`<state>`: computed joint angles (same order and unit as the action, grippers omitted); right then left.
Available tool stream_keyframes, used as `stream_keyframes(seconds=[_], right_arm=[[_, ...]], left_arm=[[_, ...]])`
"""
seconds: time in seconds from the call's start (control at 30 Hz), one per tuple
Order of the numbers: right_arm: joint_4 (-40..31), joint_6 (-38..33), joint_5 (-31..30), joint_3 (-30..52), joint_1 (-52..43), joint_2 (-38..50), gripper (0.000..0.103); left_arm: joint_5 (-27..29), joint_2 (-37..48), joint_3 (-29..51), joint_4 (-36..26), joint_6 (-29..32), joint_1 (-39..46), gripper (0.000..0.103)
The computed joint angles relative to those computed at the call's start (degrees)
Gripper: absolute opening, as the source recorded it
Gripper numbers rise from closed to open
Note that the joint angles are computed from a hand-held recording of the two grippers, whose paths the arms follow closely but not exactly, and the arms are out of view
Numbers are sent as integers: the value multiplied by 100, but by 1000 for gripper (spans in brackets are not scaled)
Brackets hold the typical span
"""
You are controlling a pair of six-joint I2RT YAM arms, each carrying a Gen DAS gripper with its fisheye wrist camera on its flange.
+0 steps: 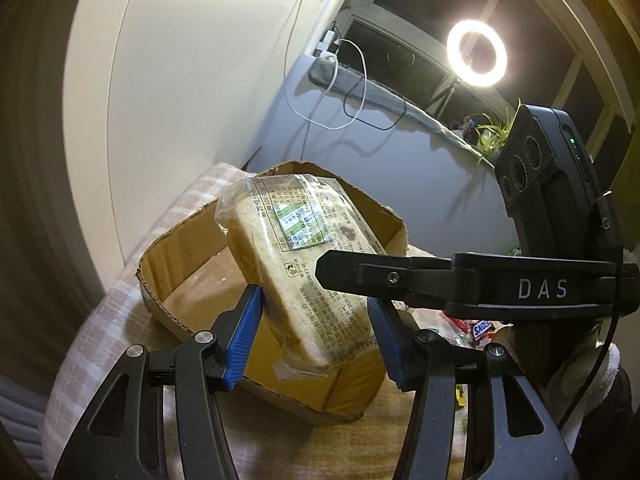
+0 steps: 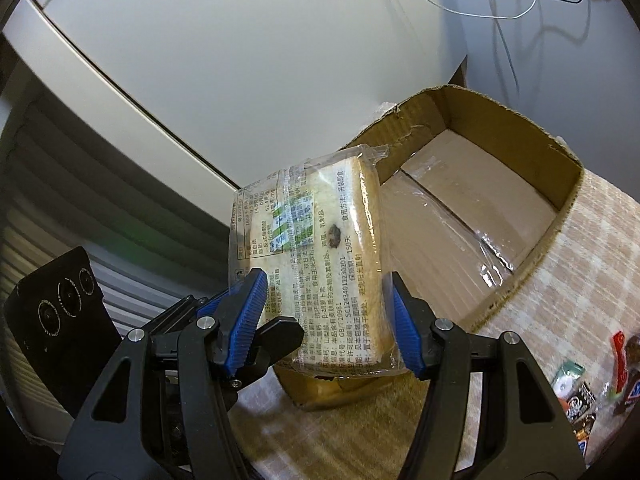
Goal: Organize snacks
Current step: 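Carry the bread loaf with the left gripper into the cardboard box and release, then grasp the chocolate egg with the left gripper while the right grasps the pink candy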
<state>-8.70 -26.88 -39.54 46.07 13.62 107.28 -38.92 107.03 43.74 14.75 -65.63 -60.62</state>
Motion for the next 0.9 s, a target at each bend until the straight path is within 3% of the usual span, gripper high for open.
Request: stream_keyframes(seconds=[0.23,0.33,0.8,0.9], right_arm=[[183,90,219,-99,32,-27,64],[347,137,291,-264,12,-207,75],[451,-81,404,-742,-402,-1004,77],[373,-241,318,-863,-642,-1228,83]], left_arm=[[5,77,180,-339,73,86,53],[-68,30,146,-421,12,50,53],[-404,-59,414,-1174,-279,-287,53],[-491,-41,545,-1337,-311,-371,53]])
